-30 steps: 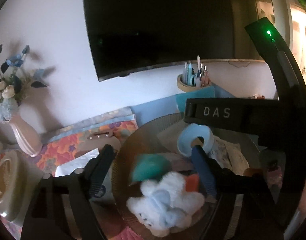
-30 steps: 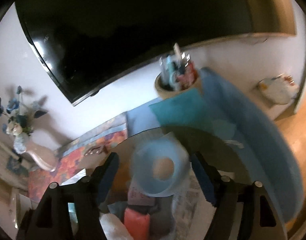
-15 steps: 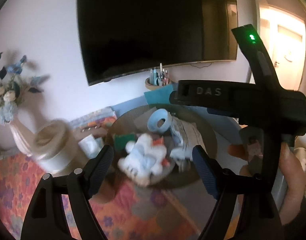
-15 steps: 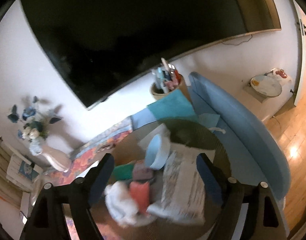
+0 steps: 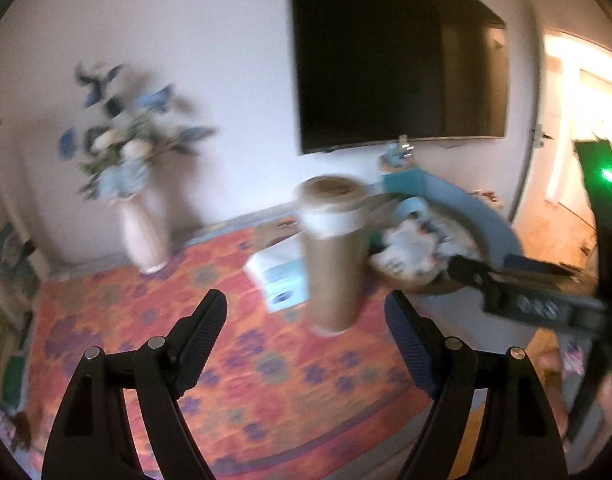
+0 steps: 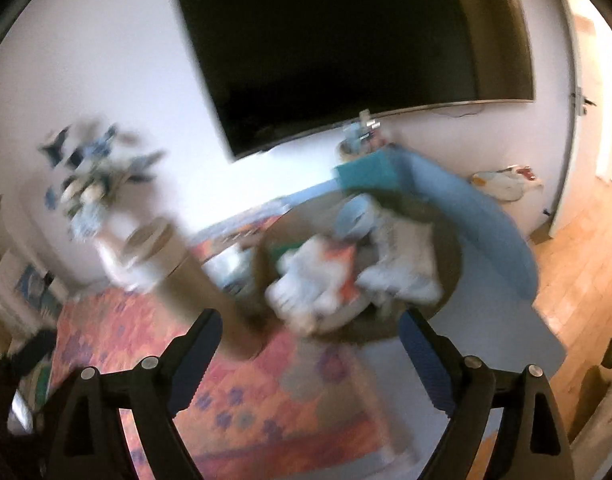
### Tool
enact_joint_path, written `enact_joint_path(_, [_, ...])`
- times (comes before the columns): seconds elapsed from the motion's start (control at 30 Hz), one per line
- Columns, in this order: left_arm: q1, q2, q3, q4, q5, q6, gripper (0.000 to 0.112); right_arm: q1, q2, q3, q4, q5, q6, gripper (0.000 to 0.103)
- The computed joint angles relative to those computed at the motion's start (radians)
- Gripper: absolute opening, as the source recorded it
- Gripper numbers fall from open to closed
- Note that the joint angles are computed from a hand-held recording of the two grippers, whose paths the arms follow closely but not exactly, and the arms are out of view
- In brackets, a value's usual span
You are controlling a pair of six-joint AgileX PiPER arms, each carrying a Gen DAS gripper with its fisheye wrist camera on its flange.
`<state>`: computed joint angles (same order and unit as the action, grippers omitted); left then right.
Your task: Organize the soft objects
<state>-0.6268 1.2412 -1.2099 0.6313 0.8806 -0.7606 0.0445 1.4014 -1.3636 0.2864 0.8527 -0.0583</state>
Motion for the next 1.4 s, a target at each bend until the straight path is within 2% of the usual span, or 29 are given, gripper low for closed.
enact_joint_path(0.13, [0.189, -0.092, 0.09, -0.105, -0.048, 0.117, 0.08, 0.18, -0.035, 0.058, -0.081, -0.023, 0.095, 0.089])
enact_joint_path(0.27, [0.414, -0.135, 0.144, -0.255, -0.11, 0.302, 0.08, 0.385, 0.006, 0.013, -0.2, -0.033, 0.203, 0.089])
enact_joint_path(0.4, [0.645, -0.154, 0.192, -0.403, -0.168, 0.497, 0.08, 0.565, 0.131, -0.113, -0.316, -0.033, 0.304, 0.089])
enact_joint_path(0.5, [0.817, -0.128, 0.215, -0.537, -0.222, 0.653, 0.08, 0.651, 0.229, -0.206, -0.398, -0.042, 0.379, 0.089])
enact_joint_path(0.57, [0.915, -0.106, 0.239, -0.6, -0.279, 0.733, 0.08, 0.698, 0.302, -0.272, -0.453, -0.069, 0.431, 0.089])
enact_joint_path(0.63, [0.982, -0.088, 0.279, -0.622, -0.368, 0.778, 0.08, 0.731, 0.354, -0.308, -0.51, -0.113, 0.494, 0.09])
enact_joint_path(0.67, [1.004, -0.068, 0.304, -0.585, -0.429, 0.759, 0.08, 0.75, 0.383, -0.324, -0.558, -0.136, 0.538, 0.091])
enact_joint_path(0.73, [1.036, -0.024, 0.331, -0.579, -0.503, 0.783, 0.08, 0.783, 0.436, -0.334, -0.651, -0.197, 0.621, 0.098])
enact_joint_path(0.8, [1.056, 0.02, 0.358, -0.593, -0.571, 0.818, 0.08, 0.815, 0.504, -0.347, -0.769, -0.242, 0.714, 0.098])
enact_joint_path(0.87, [1.075, 0.089, 0.369, -0.637, -0.611, 0.886, 0.08, 0.828, 0.559, -0.368, -0.81, -0.252, 0.744, 0.098])
enact_joint_path(0.93, [1.091, 0.145, 0.374, -0.74, -0.625, 0.989, 0.08, 0.831, 0.631, -0.415, -0.785, -0.236, 0.721, 0.098])
enact_joint_path(0.97, [1.089, 0.168, 0.376, -0.741, -0.628, 0.98, 0.08, 0.825, 0.655, -0.435, -0.748, -0.23, 0.691, 0.098])
enact_joint_path(1.03, [1.073, 0.24, 0.313, -0.625, -0.539, 0.87, 0.08, 0.813, 0.705, -0.462, -0.681, -0.22, 0.646, 0.098])
enact_joint_path(1.1, [1.038, 0.268, 0.29, -0.458, -0.514, 0.702, 0.08, 0.804, 0.768, -0.553, -0.625, -0.117, 0.614, 0.098])
enact_joint_path(1.13, [1.029, 0.27, 0.294, -0.429, -0.514, 0.674, 0.08, 0.799, 0.802, -0.611, -0.608, -0.063, 0.598, 0.098])
enact_joint_path(1.27, [1.019, 0.257, 0.308, -0.426, -0.519, 0.679, 0.08, 0.767, 0.876, -0.727, -0.511, 0.043, 0.544, 0.098])
enact_joint_path(1.4, [1.042, 0.274, 0.291, -0.483, -0.505, 0.716, 0.08, 0.758, 0.859, -0.692, -0.507, 0.018, 0.563, 0.098])
